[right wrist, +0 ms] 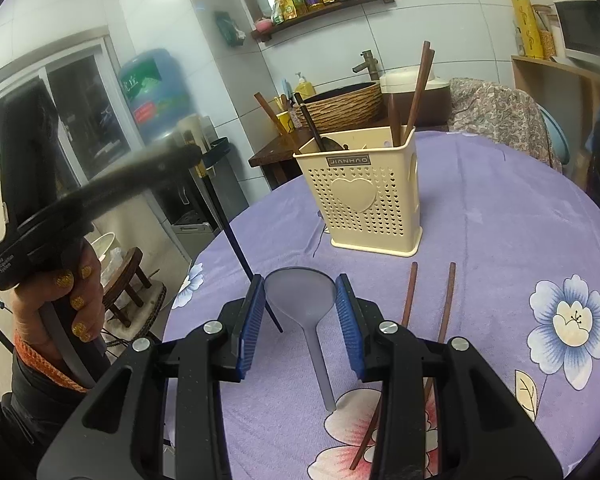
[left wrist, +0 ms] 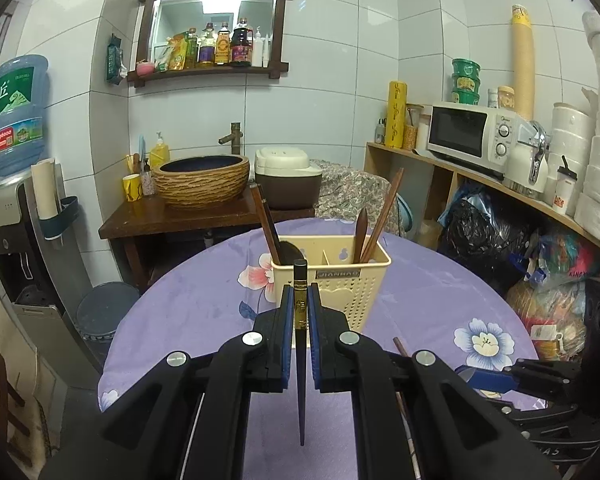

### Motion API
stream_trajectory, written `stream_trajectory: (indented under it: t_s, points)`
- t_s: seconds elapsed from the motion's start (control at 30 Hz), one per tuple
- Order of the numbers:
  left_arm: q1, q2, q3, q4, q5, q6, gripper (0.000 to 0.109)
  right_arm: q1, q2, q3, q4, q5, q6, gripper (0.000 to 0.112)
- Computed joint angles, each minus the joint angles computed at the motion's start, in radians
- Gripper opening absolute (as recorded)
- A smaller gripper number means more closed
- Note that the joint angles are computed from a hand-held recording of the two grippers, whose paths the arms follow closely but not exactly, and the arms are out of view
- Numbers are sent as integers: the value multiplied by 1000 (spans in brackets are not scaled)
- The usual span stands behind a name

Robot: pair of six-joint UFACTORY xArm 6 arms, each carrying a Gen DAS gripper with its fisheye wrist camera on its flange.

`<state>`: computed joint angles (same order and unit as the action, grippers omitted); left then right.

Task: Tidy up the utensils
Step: 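Carry the black chopstick and grey spoon above the caddy with both tools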

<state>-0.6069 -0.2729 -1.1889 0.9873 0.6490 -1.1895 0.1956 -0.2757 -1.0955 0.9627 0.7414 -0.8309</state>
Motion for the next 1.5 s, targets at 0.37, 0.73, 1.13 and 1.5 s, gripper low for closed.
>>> stream_trajectory:
  t_s: [0.37,0.73,1.13,1.5]
  points:
    - [45,114,-273,-27,-62,81,8,16,143,-271,34,-35,-8,37]
    - [99,388,-663,3,12,46,8,92,463,-717,-86,-248,72,37]
    - [129,452,-590,-65,13,19,8,106,548,-641,-137,-333,103,37]
    - [138,478,-534,-168,6,111,8,123,534,-521,-149,-407,74,37]
